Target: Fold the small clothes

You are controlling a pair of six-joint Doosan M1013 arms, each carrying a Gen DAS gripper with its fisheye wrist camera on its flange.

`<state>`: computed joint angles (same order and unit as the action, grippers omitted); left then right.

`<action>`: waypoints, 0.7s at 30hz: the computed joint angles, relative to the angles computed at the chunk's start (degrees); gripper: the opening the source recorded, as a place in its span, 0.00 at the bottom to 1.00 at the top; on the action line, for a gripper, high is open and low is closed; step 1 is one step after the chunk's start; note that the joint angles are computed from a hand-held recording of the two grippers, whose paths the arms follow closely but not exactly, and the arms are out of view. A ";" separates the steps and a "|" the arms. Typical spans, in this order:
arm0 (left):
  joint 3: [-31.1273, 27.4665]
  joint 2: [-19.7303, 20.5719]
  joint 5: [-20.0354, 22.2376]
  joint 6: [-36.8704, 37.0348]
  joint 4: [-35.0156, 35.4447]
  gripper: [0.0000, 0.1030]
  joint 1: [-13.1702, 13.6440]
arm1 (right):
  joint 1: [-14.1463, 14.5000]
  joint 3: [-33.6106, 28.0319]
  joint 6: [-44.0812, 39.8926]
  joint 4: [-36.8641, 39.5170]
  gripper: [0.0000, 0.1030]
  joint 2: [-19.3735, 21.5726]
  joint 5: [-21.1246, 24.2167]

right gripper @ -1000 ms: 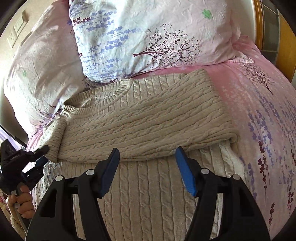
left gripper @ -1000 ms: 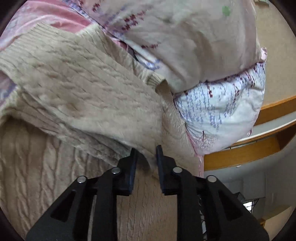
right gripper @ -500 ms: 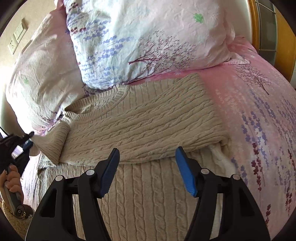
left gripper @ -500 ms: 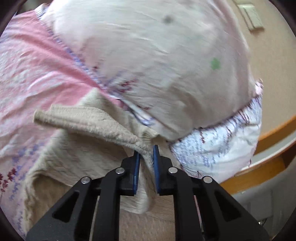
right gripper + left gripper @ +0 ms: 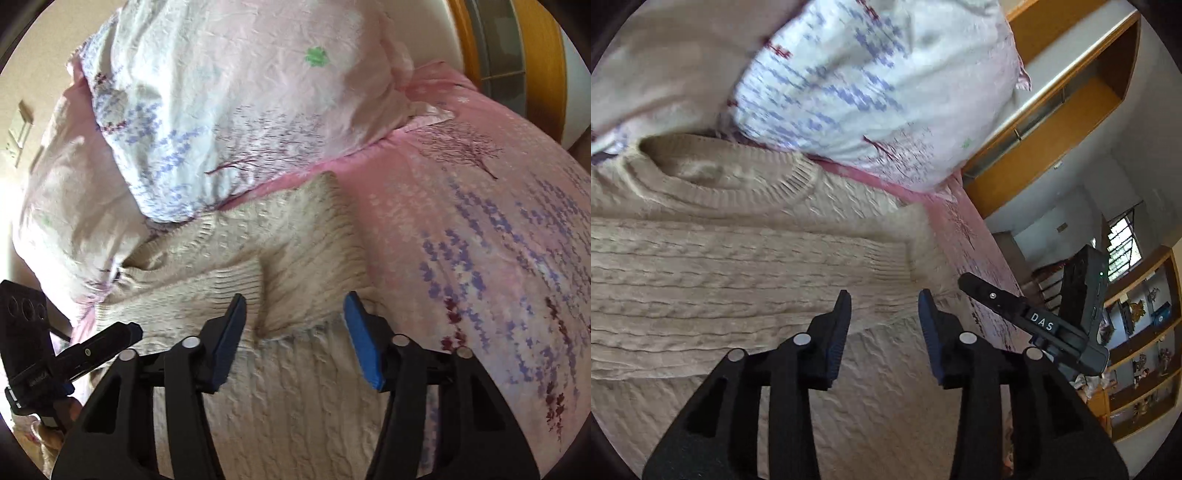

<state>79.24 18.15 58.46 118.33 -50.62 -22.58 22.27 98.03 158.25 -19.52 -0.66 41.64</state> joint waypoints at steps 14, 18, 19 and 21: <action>3.57 -2.25 -9.54 -26.98 25.57 0.40 13.09 | -1.89 -4.99 -13.28 12.26 0.33 6.30 2.10; 4.21 -1.65 -7.98 -25.61 22.71 0.40 13.84 | -1.88 -4.67 -15.82 14.18 0.27 6.34 0.93; 4.55 -1.88 -8.99 -25.23 22.81 0.40 13.44 | -1.78 -4.69 -16.41 14.46 0.23 6.38 0.91; 4.78 -1.84 -8.56 -22.99 20.02 0.33 13.44 | -1.87 -4.66 -18.52 16.01 0.13 6.48 0.37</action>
<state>84.02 16.31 49.90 95.34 -30.60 -9.14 20.40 93.37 139.72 -3.51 5.82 42.01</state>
